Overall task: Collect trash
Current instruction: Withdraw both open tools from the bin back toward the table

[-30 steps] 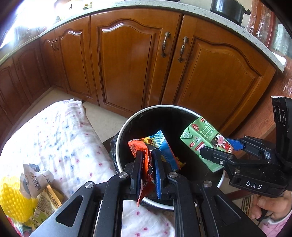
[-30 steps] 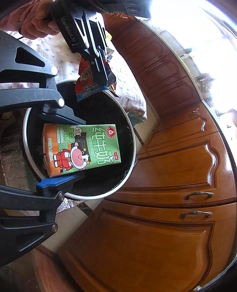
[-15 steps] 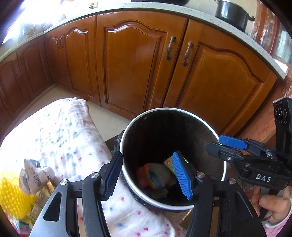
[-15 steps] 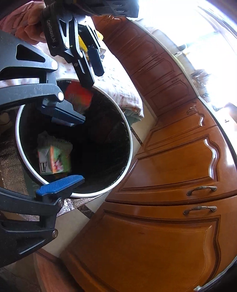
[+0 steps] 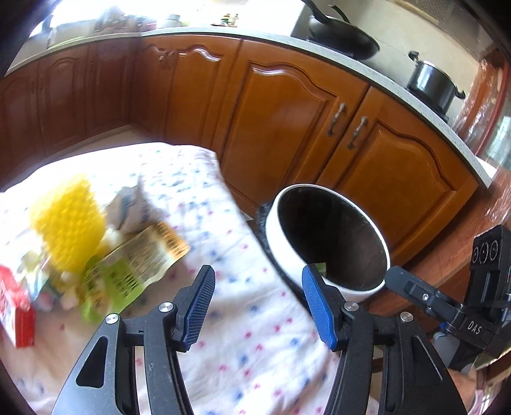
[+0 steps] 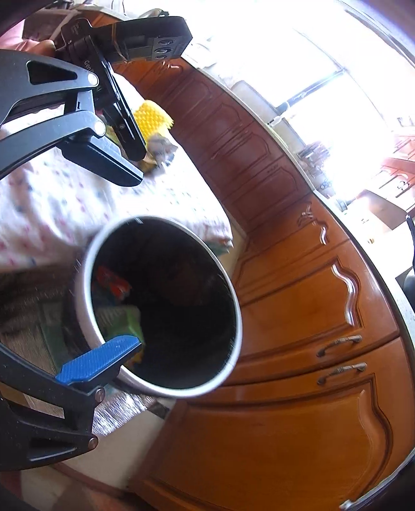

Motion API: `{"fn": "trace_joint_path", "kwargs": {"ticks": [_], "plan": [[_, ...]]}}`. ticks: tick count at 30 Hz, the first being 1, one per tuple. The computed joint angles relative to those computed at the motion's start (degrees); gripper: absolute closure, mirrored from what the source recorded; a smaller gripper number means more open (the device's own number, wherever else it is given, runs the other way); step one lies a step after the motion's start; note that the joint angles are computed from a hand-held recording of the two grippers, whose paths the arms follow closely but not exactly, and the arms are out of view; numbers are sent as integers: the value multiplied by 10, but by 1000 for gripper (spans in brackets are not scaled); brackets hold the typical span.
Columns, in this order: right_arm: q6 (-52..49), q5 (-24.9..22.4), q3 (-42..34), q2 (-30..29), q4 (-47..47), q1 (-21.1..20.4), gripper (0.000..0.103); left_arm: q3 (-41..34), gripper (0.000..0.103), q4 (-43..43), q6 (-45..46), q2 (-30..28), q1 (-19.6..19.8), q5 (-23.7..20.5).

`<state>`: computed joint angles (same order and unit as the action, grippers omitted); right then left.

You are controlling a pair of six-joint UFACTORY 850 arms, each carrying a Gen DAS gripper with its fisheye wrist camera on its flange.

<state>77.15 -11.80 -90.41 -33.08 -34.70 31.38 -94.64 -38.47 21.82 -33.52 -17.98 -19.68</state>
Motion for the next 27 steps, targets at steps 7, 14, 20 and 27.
{"fn": "trace_joint_path", "kwargs": {"ticks": [7, 14, 20, 27], "plan": [[-47, 17, -22, -20, 64, 26, 7, 132, 47, -76, 45, 94, 27, 42], [-209, 24, -55, -49, 237, 44, 7, 205, 47, -87, 36, 151, 53, 65], [-308, 3, -104, -82, 331, 53, 7, 231, 47, -93, 32, 176, 73, 69], [-351, -25, -167, -123, 367, 58, 7, 231, 47, -91, 34, 180, 86, 69]]}}
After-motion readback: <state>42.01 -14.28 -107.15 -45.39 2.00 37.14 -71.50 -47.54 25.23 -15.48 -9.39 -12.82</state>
